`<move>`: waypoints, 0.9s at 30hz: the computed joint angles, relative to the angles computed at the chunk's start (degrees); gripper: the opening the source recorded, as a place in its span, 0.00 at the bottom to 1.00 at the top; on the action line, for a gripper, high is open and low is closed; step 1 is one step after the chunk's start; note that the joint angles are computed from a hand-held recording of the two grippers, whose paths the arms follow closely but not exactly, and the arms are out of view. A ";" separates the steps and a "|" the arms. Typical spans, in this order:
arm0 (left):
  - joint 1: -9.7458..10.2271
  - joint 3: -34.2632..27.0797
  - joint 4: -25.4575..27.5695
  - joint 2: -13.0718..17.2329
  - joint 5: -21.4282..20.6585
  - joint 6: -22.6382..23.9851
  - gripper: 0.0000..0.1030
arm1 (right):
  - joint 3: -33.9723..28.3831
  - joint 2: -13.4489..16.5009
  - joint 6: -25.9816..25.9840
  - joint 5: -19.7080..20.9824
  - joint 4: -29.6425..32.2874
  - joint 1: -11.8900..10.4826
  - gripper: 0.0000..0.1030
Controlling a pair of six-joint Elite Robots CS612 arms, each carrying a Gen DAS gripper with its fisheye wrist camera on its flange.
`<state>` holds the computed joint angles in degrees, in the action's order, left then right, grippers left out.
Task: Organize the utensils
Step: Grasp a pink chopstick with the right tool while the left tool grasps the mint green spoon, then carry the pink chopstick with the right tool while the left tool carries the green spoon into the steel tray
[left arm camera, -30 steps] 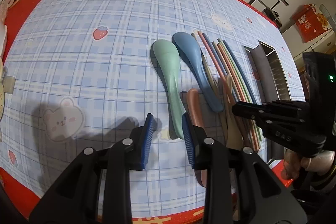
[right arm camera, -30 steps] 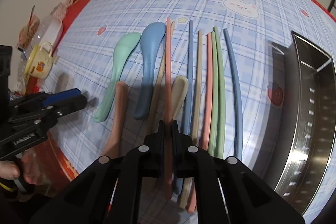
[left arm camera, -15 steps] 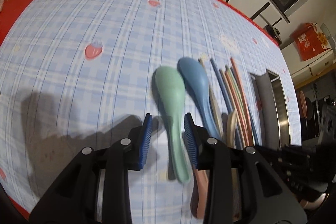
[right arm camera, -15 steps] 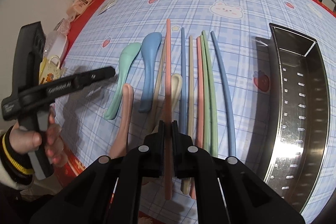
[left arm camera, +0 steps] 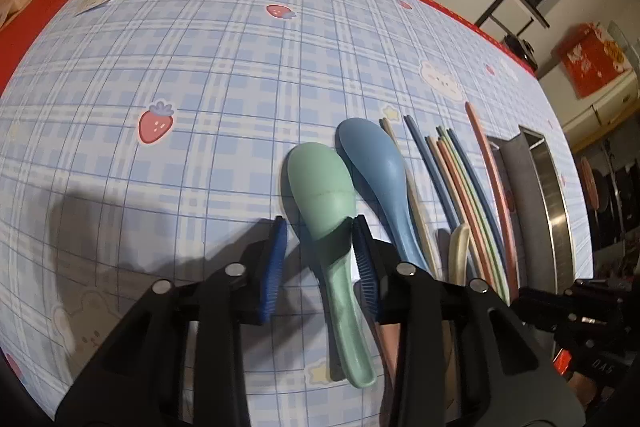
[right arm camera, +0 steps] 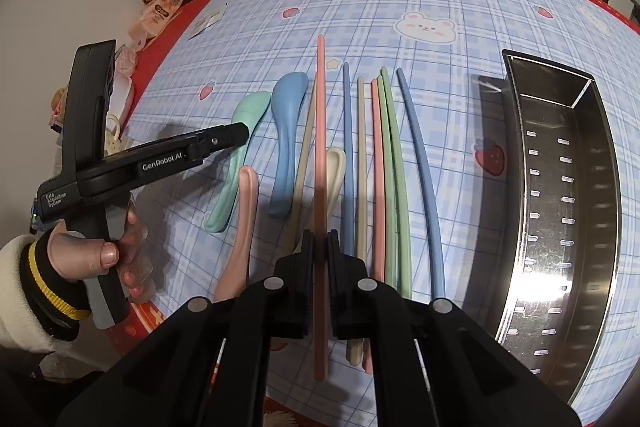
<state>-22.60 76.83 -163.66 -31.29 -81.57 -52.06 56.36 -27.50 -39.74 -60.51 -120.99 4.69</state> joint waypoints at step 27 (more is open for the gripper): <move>-1.87 7.09 -7.18 -3.54 -2.26 -4.58 0.11 | 1.47 -0.89 2.02 2.80 -0.79 -0.97 0.07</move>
<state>-24.47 83.92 -170.84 -34.83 -83.83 -56.64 57.83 -28.38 -37.72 -57.72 -121.78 3.72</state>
